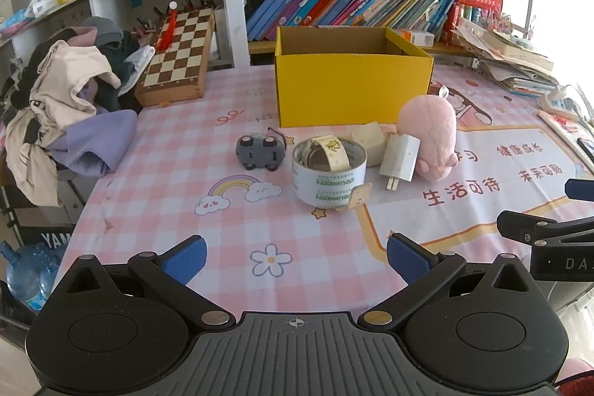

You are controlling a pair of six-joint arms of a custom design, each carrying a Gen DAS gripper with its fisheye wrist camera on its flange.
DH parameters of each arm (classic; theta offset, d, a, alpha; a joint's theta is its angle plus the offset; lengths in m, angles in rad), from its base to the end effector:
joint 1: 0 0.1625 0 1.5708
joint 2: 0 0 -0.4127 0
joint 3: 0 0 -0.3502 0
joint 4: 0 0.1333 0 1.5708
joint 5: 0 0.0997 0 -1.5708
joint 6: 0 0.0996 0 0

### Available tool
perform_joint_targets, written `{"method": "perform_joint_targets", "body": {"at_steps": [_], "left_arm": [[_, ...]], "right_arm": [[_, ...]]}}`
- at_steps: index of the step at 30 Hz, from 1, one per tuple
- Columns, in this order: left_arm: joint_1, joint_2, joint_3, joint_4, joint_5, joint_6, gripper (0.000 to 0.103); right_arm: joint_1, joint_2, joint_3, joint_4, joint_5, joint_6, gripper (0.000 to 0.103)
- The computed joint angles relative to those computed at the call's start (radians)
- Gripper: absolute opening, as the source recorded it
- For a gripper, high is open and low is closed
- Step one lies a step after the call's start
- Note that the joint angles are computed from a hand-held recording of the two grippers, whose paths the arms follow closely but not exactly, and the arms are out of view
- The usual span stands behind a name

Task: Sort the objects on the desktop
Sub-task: 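Move both tools toward the pink plush pig and tape roll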

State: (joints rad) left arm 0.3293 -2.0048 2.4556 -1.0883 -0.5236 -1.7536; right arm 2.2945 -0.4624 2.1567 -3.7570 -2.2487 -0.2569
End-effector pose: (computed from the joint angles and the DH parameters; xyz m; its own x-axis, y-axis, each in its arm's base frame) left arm -0.0813 -0.2598 0.2746 -0.6441 -0.3162 -0.6965 0.3862 0.6516 -0.6529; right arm 0.3515 -0.2909 -0.0222 -0.6059 -0.4520 0.6547 -0.7626 0.5642 -0.3163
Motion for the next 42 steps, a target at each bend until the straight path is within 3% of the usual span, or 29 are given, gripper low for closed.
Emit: {"method": "perform_joint_targets", "body": {"at_steps": [42], "left_arm": [[-0.007, 0.008, 0.007, -0.021, -0.013, 0.036, 0.103]], "right_arm": [[0.010, -0.019, 0.005, 0.046, -0.004, 0.006, 0.103]]}}
